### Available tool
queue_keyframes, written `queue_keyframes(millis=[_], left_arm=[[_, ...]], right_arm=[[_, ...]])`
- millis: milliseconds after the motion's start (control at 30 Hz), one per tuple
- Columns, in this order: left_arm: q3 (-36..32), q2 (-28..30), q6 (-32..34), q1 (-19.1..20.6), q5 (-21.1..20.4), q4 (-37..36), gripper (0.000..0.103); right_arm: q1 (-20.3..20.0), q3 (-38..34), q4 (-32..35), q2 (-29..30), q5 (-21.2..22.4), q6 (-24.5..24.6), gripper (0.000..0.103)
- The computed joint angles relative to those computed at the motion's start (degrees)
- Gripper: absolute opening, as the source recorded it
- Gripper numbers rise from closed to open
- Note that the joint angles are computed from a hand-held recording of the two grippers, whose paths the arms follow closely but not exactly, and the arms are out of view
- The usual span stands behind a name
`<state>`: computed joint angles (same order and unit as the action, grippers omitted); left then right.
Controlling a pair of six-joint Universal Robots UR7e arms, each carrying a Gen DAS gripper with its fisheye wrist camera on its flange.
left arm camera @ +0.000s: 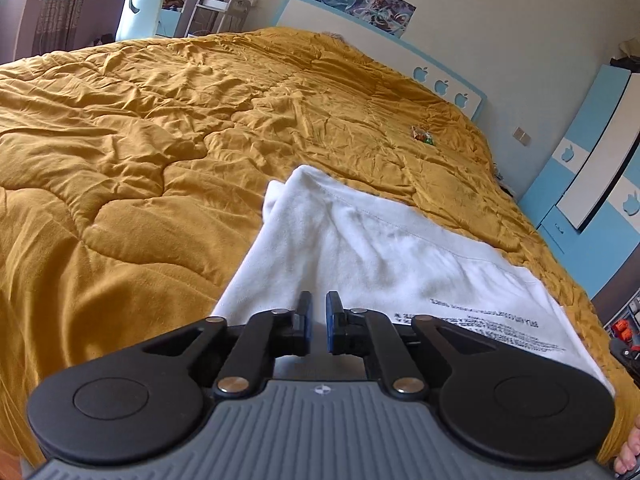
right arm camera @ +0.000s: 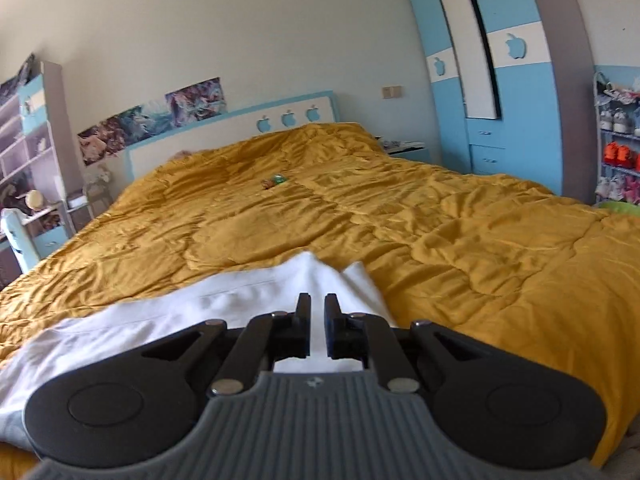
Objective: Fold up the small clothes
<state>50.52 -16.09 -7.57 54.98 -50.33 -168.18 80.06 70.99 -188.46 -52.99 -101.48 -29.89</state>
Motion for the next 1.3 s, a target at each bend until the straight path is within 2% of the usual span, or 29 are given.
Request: queue_keyframes(millis=[100, 200, 300, 367, 467, 533, 567, 600, 667, 700, 767, 833, 867, 900, 933, 1033, 1067, 1133, 1167, 1233, 1300], left_arm=[[-3.24, 2.65, 7.36, -1.0, -2.81, -2.89, 0.013], [-8.08, 5.64, 9.99, -1.47, -7.34, 1.39, 0.013], [-13.36, 8.97, 10.0, -1.69, -8.99, 8.13, 0.011], [-14.79, 10.51, 10.77, -1.98, -7.06, 9.71, 0.009], [-14.43, 10.64, 10.03, -1.76, -5.78, 11.18, 0.009], [-14.77, 10.48, 8.07, -1.39, -5.96, 13.01, 0.009], [-14.6, 10.23, 7.18, -1.24, -6.31, 13.51, 0.009], [-14.25, 9.99, 6.99, -1.2, -6.47, 13.44, 0.009], [-13.6, 9.75, 8.04, -1.29, -6.39, 12.72, 0.009], [-13.4, 9.72, 8.54, -1.28, -6.35, 12.3, 0.009], [-12.96, 9.69, 9.38, -1.37, -6.35, 11.46, 0.009], [-12.64, 9.69, 10.37, -1.43, -6.39, 10.67, 0.009], [-12.65, 9.75, 10.75, -1.45, -6.42, 10.43, 0.009], [-12.55, 9.7, 10.85, -1.45, -6.6, 10.23, 0.009], [-11.93, 9.29, 10.61, -1.28, -7.72, 9.71, 0.01], [-7.95, 7.07, 11.5, -0.46, -13.46, 6.0, 0.031], [-6.94, 6.49, 11.33, -0.28, -14.81, 5.09, 0.04], [-5.35, 5.52, 10.46, 0.01, -17.84, 3.34, 0.052], [-5.1, 5.37, 10.28, 0.05, -18.61, 2.77, 0.056], [-5.18, 5.34, 9.75, -0.04, -18.8, 2.24, 0.056], [-5.87, 5.6, 8.79, -0.04, -18.42, 2.85, 0.056]], right_arm=[[1.22, 2.17, 4.05, -0.44, 6.13, -1.6, 0.0], [2.02, 3.04, 9.17, -0.28, 10.48, -4.71, 0.0], [2.83, 3.2, 13.43, 0.23, 10.48, -6.88, 0.0], [3.08, 3.79, 15.24, 0.45, 8.49, -10.06, 0.0], [2.79, 4.24, 13.58, 1.64, 3.36, -14.46, 0.0], [2.02, 4.22, 13.89, 1.53, 4.06, -14.15, 0.0], [2.22, 4.1, 13.12, 1.74, 3.31, -15.53, 0.0], [2.46, 4.39, 11.0, 2.11, 2.43, -18.93, 0.0], [3.02, 5.87, 1.63, 3.28, 0.02, -30.07, 0.0], [2.99, 6.05, -2.08, 3.8, -0.41, -33.39, 0.0], [3.04, 4.68, -7.81, 5.03, -2.52, -34.96, 0.0], [3.08, 1.4, -9.54, 5.77, -6.25, -32.32, 0.016], [3.1, -0.14, -9.71, 5.92, -8.3, -29.3, 0.026], [3.01, -0.94, -9.1, 5.33, -9.23, -23.88, 0.026], [2.28, -0.66, -8.01, 3.54, -8.24, -17.88, 0.027], [-1.36, 2.94, 0.71, -4.25, 1.6, 0.11, 0.041], [-2.27, 3.57, 3.6, -6.2, 3.93, 6.11, 0.049], [-3.75, 4.24, 8.64, -8.96, 7.1, 16.84, 0.054], [-4.77, 5.01, 10.14, -10.17, 9.29, 22.01, 0.057], [-6.91, 7.67, 9.34, -11.89, 13.88, 30.04, 0.067], [-8.34, 8.55, 11.98, -12.83, 16.78, 34.91, 0.068]])
